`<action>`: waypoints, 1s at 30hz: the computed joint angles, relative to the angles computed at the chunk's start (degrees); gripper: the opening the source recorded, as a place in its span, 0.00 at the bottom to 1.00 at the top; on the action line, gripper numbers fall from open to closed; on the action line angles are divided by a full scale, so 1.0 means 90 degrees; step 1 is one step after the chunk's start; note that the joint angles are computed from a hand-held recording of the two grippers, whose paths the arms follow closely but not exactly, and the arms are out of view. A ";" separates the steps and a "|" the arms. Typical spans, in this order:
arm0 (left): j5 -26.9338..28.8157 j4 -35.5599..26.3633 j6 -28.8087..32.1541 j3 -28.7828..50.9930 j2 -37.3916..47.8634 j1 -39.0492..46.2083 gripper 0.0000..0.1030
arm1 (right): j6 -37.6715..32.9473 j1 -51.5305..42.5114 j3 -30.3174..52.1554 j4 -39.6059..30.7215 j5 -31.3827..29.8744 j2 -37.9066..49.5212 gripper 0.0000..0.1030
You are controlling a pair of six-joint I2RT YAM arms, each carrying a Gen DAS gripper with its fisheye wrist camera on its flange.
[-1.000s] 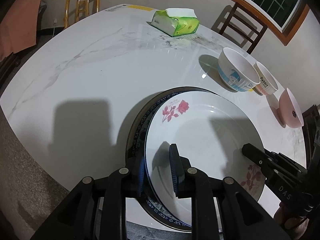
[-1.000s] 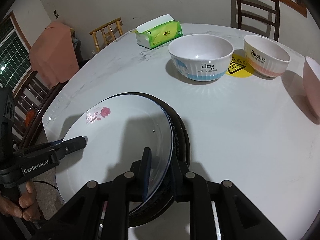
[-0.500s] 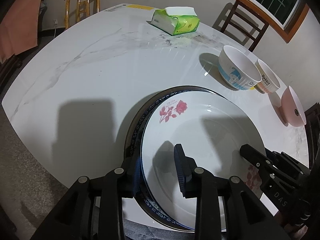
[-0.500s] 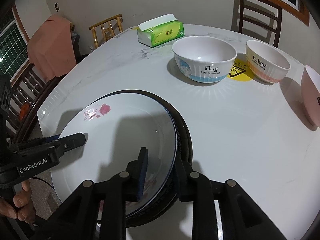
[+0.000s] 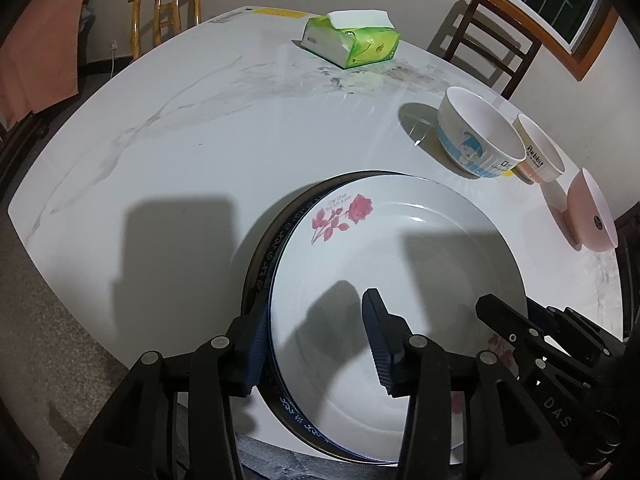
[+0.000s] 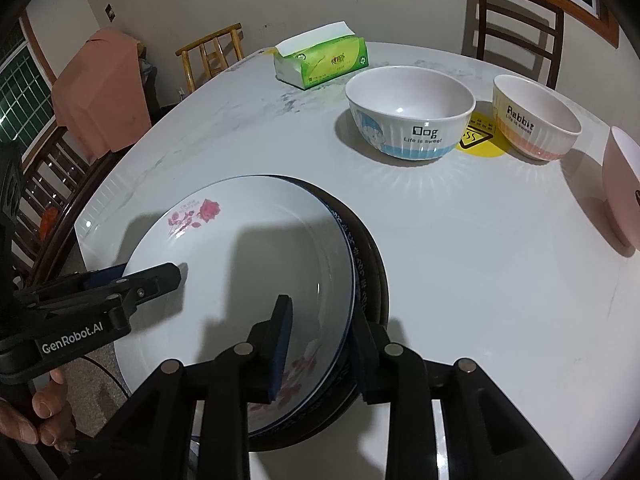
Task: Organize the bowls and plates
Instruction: 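Lower the pink-flower plate onto the stack and open the left gripper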
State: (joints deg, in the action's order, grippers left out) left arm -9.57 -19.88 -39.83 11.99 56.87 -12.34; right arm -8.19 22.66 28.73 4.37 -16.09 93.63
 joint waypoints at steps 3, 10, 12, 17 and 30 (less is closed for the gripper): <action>-0.0078 -0.0079 -0.0005 0.0107 0.0143 -0.0042 0.41 | 0.0026 0.0053 0.0045 -0.0088 0.0091 -0.0011 0.28; -0.0328 -0.0186 -0.0238 0.0303 0.0482 -0.0244 0.42 | 0.0036 0.0149 0.0083 -0.0191 0.0263 -0.0047 0.28; -0.0420 -0.0227 -0.0305 0.0379 0.0612 -0.0330 0.43 | 0.0052 0.0161 0.0106 -0.0243 0.0292 -0.0054 0.28; -0.0698 -0.0263 -0.0514 0.0511 0.0910 -0.0612 0.45 | 0.0027 0.0176 0.0128 -0.0366 0.0372 -0.0115 0.28; -0.1634 -0.0223 -0.0881 0.0662 0.1495 -0.1358 0.57 | -0.0027 0.0235 0.0076 -0.0424 0.0496 -0.0279 0.30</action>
